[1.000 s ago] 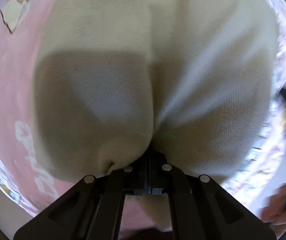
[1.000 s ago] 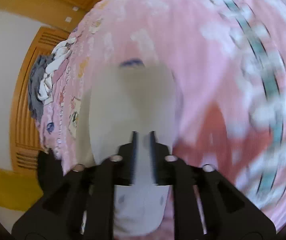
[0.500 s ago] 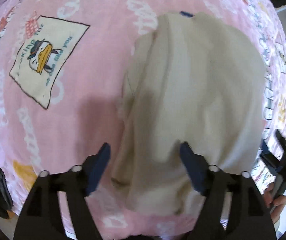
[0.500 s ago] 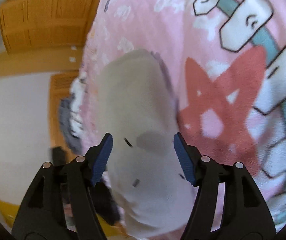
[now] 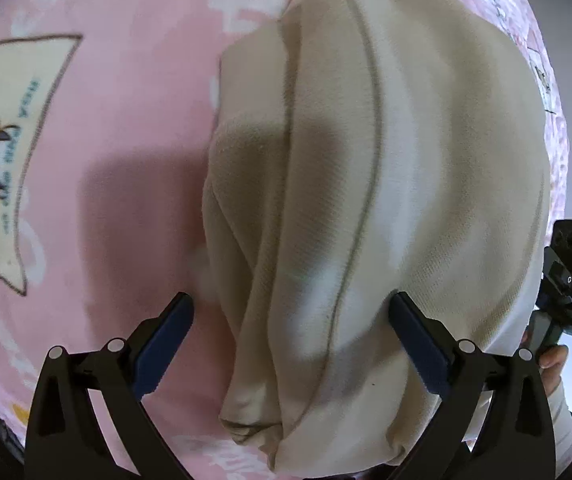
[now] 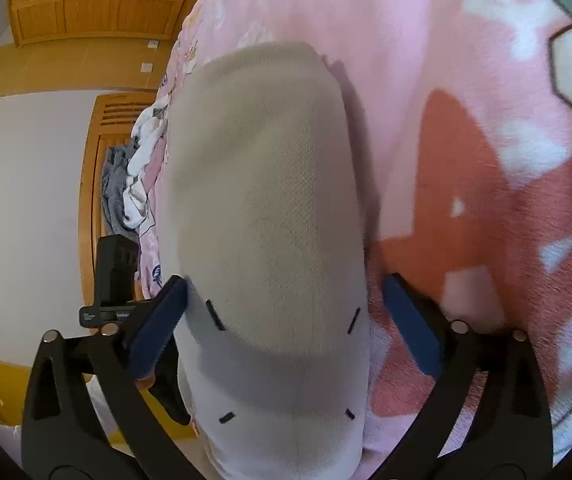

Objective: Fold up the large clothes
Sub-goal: 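Grasp the folded hoodie bundle with both tools, fingers closing on its ends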

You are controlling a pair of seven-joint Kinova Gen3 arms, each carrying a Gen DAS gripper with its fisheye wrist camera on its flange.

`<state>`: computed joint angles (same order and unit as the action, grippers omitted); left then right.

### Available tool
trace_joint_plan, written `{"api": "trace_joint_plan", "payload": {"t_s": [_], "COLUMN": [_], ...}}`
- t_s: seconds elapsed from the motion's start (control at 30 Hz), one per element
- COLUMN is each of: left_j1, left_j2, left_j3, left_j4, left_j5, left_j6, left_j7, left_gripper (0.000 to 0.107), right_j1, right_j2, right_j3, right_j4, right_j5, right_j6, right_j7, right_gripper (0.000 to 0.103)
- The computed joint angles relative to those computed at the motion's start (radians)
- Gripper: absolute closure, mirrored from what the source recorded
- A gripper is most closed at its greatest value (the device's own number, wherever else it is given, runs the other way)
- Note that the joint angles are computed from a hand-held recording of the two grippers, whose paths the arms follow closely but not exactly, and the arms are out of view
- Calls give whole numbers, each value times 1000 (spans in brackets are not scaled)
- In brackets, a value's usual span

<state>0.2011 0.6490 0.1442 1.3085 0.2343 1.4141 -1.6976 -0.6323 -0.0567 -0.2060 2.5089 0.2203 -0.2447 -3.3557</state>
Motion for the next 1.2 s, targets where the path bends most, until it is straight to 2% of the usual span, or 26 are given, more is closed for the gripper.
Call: {"api": "trace_joint_plan", "payload": {"t_s": [0.07,0.17,0.23,0.3,0.33,0.4,0.5,0.57,0.67,0.73,0.87,0.97,1.03,1.1,1.13,1.2], "left_j1": [-39,-66,-57,-66,-62,-72,-60,-61,-41,-27,-28,-28,-16,-8,7,11], "left_j2": [36,87,99,94,95,96,45,29,12,-1,-28,-47,-52,-70,-70,-76], "left_j3": [14,21,20,18,13,16,7,15,15,12,7,8,7,7,14,47], "left_j4": [-7,-26,-36,-42,-44,-67,-15,-4,-14,-26,-49,-74,-97,-102,-110,-160], "left_j5": [48,81,78,70,75,72,68,83,70,55,46,35,24,22,38,58], "left_j6": [20,35,33,48,49,44,-4,-13,-9,-3,21,50,67,82,88,141], "left_j7": [-23,-55,-61,-80,-84,-83,-82,-84,-76,-69,-55,-66,-58,-52,-42,-43], "left_gripper": [11,11,11,11,11,11,17,36,52,60,76,80,82,83,88,88], "right_j1": [13,138,217,237,219,227,259,262,247,247,265,232,213,217,213,214], "right_j2": [27,111,143,180,189,215,221,222,205,186,166,154,152,143,135,125], "right_j3": [8,-64,-111,-94,-59,-44,-79,-90,-120,-134,-138,-98,-83,-94,-87,-92], "right_j4": [20,20,9,1,-4,-10,-21,-25,-60,-88,-81,-35,-29,-61,-75,-116], "right_j5": [81,203,285,366,406,449,457,440,417,462,467,362,333,370,403,476], "right_j6": [-81,-198,-228,-270,-283,-308,-286,-276,-194,-144,-197,-304,-359,-355,-347,-330], "right_j7": [-81,-118,-142,-164,-182,-190,-207,-193,-201,-262,-271,-198,-177,-192,-223,-284], "right_gripper": [6,6,6,5,5,5,5,5,6,7,11,13,14,21,26,26]}}
